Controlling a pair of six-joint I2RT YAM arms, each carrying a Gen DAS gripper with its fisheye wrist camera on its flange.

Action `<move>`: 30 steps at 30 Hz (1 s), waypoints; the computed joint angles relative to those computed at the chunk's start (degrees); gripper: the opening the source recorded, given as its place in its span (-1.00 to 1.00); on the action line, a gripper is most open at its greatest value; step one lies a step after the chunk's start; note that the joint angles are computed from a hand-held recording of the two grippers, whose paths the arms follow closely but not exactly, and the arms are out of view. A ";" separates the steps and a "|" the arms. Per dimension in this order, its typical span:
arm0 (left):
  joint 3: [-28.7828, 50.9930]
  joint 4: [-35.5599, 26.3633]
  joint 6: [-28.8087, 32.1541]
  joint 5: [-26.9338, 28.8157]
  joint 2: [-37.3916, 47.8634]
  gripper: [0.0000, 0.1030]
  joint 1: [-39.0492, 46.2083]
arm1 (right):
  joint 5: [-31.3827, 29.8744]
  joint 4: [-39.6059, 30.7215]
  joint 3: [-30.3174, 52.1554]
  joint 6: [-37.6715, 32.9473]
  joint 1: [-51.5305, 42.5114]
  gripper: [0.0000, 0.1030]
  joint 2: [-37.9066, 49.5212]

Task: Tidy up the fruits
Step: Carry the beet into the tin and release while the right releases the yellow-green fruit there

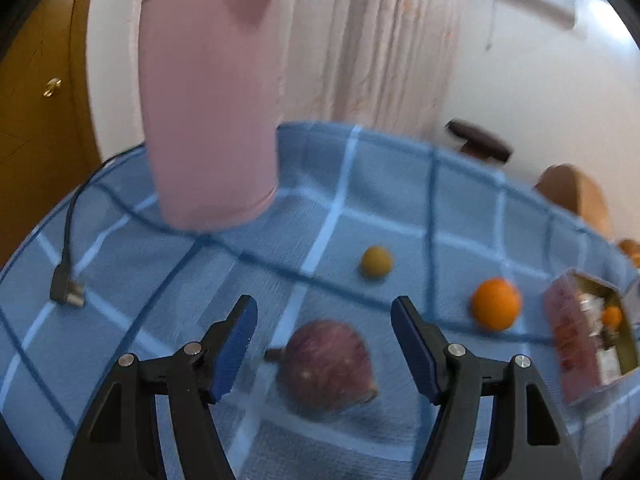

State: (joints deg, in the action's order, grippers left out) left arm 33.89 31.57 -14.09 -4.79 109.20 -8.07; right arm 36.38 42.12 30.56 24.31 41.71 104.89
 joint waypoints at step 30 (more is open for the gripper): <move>14.80 -2.10 0.56 -8.02 4.97 0.21 -33.68 | -22.79 3.40 -11.07 0.80 -24.55 -0.40 -7.60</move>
